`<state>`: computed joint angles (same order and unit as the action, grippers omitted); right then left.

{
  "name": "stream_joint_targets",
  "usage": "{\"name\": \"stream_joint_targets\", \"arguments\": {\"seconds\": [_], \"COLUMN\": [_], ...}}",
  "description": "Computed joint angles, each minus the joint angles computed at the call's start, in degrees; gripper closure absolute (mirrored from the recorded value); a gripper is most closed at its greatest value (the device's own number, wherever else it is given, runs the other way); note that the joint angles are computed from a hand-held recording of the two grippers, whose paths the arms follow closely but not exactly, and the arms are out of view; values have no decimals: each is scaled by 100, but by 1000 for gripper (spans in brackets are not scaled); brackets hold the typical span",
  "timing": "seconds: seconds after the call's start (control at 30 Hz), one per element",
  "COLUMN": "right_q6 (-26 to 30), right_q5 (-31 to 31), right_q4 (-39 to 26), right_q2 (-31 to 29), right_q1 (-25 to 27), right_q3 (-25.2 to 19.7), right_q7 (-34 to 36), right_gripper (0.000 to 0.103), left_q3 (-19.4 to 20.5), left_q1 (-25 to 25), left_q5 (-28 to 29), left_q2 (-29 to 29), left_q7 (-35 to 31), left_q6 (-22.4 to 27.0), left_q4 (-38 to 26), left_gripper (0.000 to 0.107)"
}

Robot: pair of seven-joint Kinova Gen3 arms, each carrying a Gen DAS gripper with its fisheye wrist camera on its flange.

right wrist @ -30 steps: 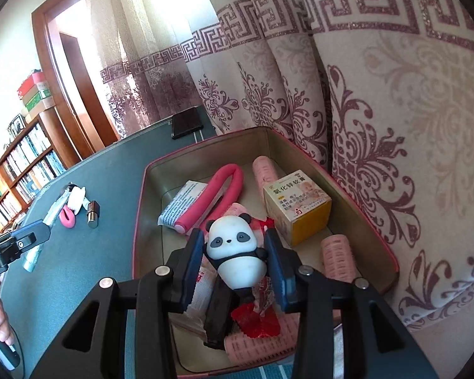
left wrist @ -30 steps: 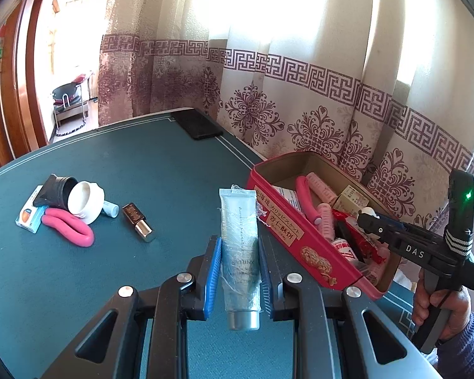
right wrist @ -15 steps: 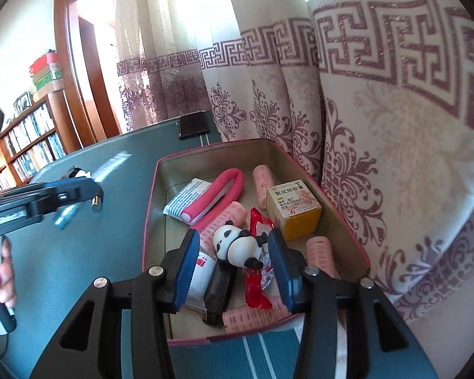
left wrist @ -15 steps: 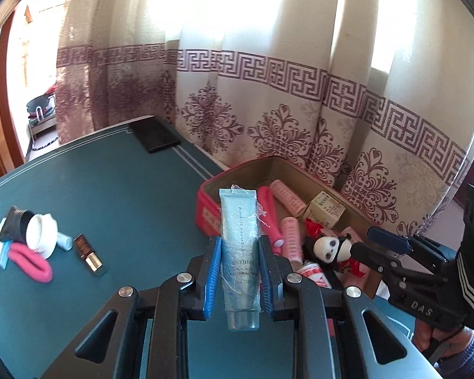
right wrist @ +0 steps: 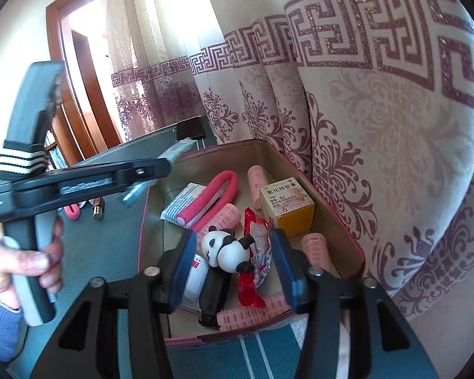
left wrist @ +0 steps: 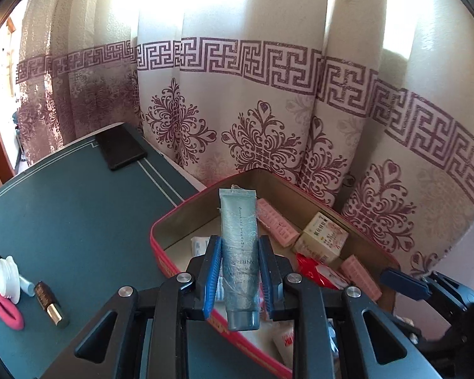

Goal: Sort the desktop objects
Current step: 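Open the right tool over the tin while the left tool drops the tube inside, then move both open tools back over the remaining items on the table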

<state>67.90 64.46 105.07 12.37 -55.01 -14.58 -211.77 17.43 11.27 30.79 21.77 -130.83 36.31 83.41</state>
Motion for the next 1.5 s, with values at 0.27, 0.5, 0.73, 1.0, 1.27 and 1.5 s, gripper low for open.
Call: {"name": "stream_joint_targets", "arguments": {"seconds": [0.27, 0.5, 0.73, 1.0, 1.27, 1.5], "right_q6": [-68, -130, -103, -192, -435, -815], "right_q5": [5, 15, 63, 162, 288, 262], "right_q4": [26, -41, -149, -381, -800, -1325], "right_q2": [-5, 56, 121, 244, 497, 822], "right_q1": [18, 1, -88, -185, -311, -385], "right_q3": [-1, 12, 32, 78, 203, 424], "right_q7": [-40, 19, 94, 328, 684, 1223], "right_gripper": [43, 43, 39, 39, 39, 39], "left_q3": [-137, -68, -162, -423, -728, -852], "left_q1": [172, -86, -313, -729, -1244, -1756], "left_q5": [-419, -263, -119, -20, 80, 377], "left_q2": [207, -23, -210, -448, -650, -744], "left_q7": [458, 370, 390, 459, 427, 208], "left_q6": [37, -249, -341, -363, -423, -385], "left_q4": [-201, 140, 407, 793, 1187, 1416], "left_gripper": [58, 34, 24, 24, 24, 24]}}
